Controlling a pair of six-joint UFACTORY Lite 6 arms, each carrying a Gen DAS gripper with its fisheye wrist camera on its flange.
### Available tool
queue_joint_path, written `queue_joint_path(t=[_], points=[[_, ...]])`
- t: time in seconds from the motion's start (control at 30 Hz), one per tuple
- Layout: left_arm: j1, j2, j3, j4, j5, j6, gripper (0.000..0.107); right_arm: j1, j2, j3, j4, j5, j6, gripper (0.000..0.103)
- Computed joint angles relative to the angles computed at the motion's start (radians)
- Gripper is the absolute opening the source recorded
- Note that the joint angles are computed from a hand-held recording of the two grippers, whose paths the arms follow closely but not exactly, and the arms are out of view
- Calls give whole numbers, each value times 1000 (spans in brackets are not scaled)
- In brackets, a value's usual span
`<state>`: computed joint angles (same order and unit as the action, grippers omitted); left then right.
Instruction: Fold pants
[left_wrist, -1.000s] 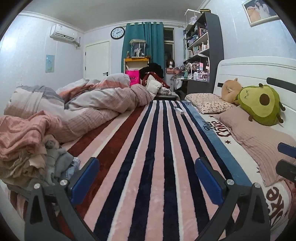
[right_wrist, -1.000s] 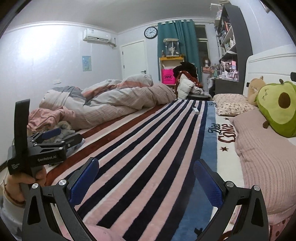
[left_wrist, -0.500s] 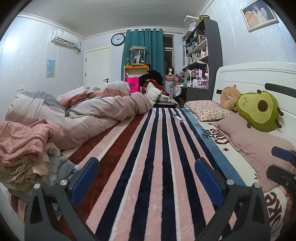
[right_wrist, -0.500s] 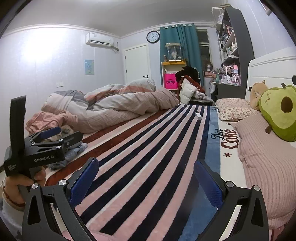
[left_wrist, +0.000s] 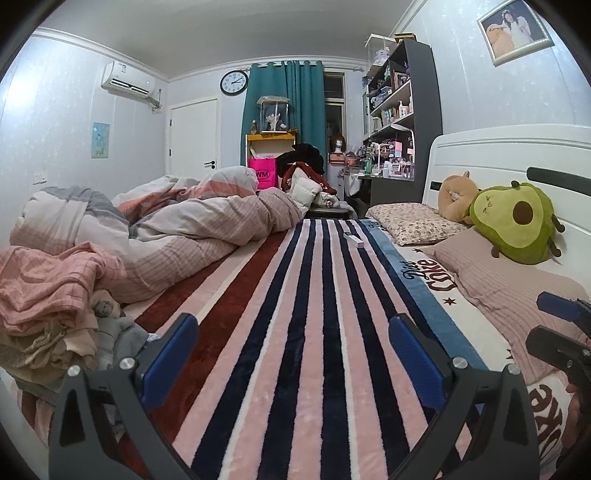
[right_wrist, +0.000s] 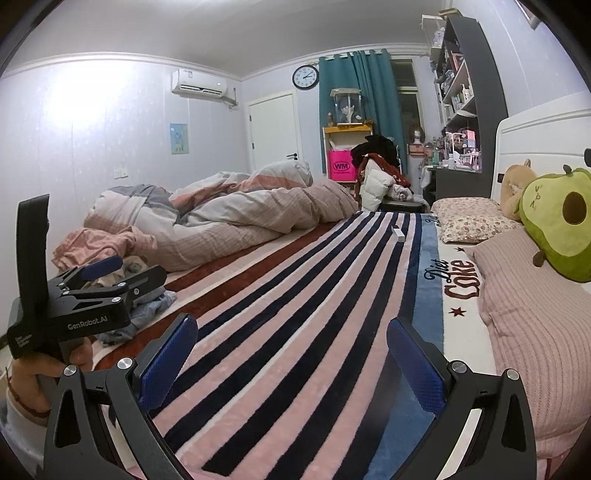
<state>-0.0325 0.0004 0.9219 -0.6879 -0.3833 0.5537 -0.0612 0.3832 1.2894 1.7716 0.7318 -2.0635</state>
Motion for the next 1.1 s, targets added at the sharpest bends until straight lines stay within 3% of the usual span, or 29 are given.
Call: queue_joint_path(t=[1.1], points=[[-35, 11, 12, -27, -15, 22, 102, 6, 12, 8, -9, 11, 33, 102]])
